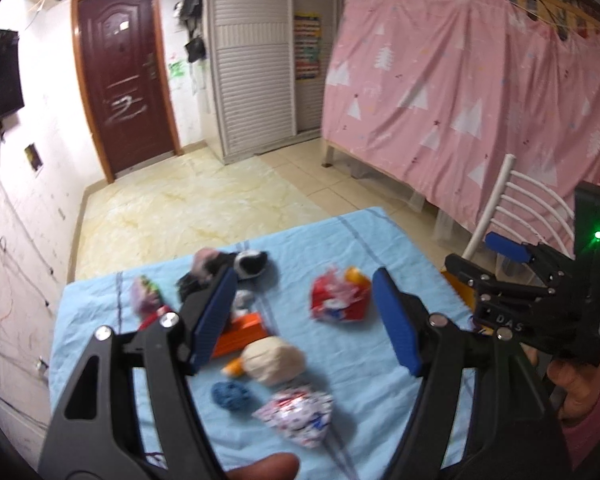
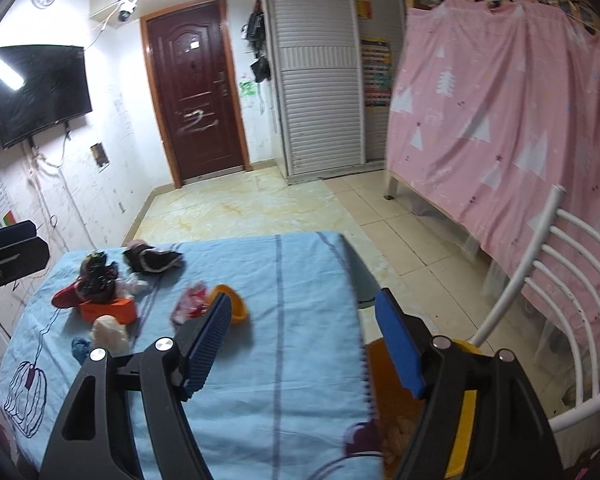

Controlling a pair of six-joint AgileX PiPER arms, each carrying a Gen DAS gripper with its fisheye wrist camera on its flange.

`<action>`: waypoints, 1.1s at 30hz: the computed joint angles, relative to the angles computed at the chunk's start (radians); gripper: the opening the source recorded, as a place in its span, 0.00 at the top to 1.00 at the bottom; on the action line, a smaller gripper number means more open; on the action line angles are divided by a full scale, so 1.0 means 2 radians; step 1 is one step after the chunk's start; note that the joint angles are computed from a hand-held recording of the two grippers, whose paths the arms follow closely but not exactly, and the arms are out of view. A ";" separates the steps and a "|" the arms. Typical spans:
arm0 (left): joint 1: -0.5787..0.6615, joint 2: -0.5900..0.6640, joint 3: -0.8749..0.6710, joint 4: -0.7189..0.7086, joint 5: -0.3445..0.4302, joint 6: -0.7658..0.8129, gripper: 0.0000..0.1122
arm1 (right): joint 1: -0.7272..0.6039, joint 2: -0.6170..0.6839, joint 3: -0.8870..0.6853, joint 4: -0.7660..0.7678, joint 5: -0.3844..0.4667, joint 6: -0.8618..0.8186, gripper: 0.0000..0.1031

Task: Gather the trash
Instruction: 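Grasp the blue yarn ball with the left tool while the right tool grasps the cream ball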

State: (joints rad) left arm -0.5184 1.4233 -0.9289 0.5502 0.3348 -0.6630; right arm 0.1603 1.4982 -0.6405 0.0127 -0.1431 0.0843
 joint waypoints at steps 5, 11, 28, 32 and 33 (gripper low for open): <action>0.044 -0.016 0.031 -0.054 -0.015 0.058 0.40 | 0.056 0.010 -0.012 0.180 0.001 -0.169 0.34; 0.082 -0.019 0.062 -0.146 -0.034 0.155 0.40 | 0.112 0.039 -0.031 0.305 -0.004 -0.282 0.34; 0.160 0.059 0.102 -0.392 -0.065 0.423 0.40 | 0.188 0.110 -0.093 0.379 0.009 -0.344 0.34; 0.166 0.087 0.096 -0.479 -0.065 0.513 0.43 | 0.199 0.121 -0.103 0.383 0.013 -0.347 0.34; 0.166 0.093 0.095 -0.494 -0.065 0.529 0.48 | 0.200 0.124 -0.106 0.383 0.015 -0.347 0.34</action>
State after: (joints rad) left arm -0.1856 1.6101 -0.7398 -0.4372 0.2056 0.3952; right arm 0.5598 1.7454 -0.8530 0.7782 -0.1124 -0.6104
